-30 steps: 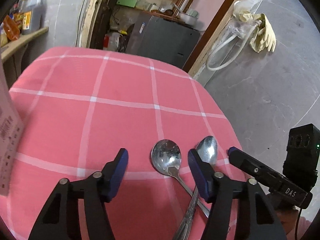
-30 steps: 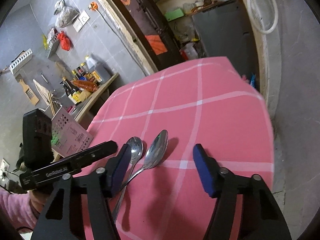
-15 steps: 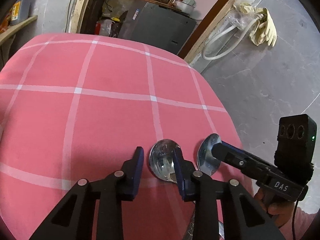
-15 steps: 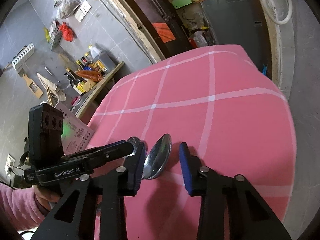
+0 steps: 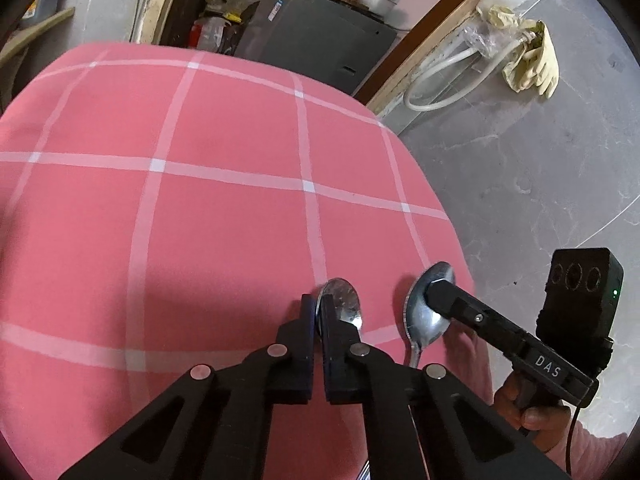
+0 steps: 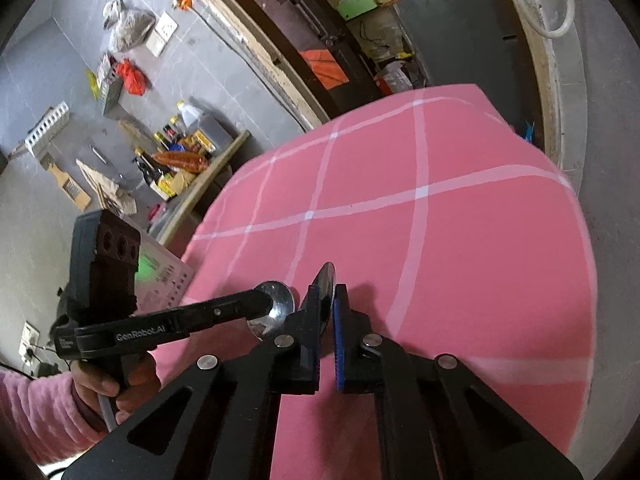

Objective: Organize utensils
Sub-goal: 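Grasp one spoon with the left tool while the right tool grasps the other, then lift and carry both spoons with both tools over the white basket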

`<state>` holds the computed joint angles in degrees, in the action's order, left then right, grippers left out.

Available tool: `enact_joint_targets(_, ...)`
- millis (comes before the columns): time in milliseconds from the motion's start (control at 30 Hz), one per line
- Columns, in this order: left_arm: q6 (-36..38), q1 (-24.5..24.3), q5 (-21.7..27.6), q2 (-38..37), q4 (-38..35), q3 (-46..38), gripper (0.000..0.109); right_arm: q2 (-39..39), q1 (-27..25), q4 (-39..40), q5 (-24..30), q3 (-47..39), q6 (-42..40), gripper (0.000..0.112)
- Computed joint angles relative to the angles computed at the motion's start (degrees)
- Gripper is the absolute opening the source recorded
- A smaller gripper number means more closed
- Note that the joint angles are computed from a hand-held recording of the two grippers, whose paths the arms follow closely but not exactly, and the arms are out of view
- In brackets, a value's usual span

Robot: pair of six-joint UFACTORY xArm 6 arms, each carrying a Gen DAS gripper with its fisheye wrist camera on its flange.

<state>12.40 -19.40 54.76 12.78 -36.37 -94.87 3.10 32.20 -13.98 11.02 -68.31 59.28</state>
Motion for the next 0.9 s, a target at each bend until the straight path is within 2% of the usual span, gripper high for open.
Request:
enact_joint_targets(200, 0.11, -0.88, -2.80, -5.20, 3.89, 3.22, 0.004, -5.72, 0.43, -18.45, 2.87, 1.70, 19.35, 0.003)
enact_joint_targets(367, -0.66, -1.43, -5.56, -10.47, 7.33, 6.42, 0.003, -9.65, 2.76, -29.61, 9.68, 0.04, 29.93, 0.003)
enact_joint_targets(567, -1.27, -0.71, -7.78, -15.47, 10.58, 8.13, 0.003, -13.04, 7.37, -38.32, 20.18, -3.72, 36.40, 0.003)
enact_joint_targets(733, -0.76, 0.83, -7.87, -17.51, 11.79, 6.81, 0.003, -12.99, 11.51, -42.24, 29.25, -9.39, 36.60, 0.003)
enact_joint_targets(900, -0.92, 2.51, -8.31, -18.67, 14.23, 4.92, 0.003, -10.48, 14.54, -44.58, 34.86, -16.50, 34.69, 0.003)
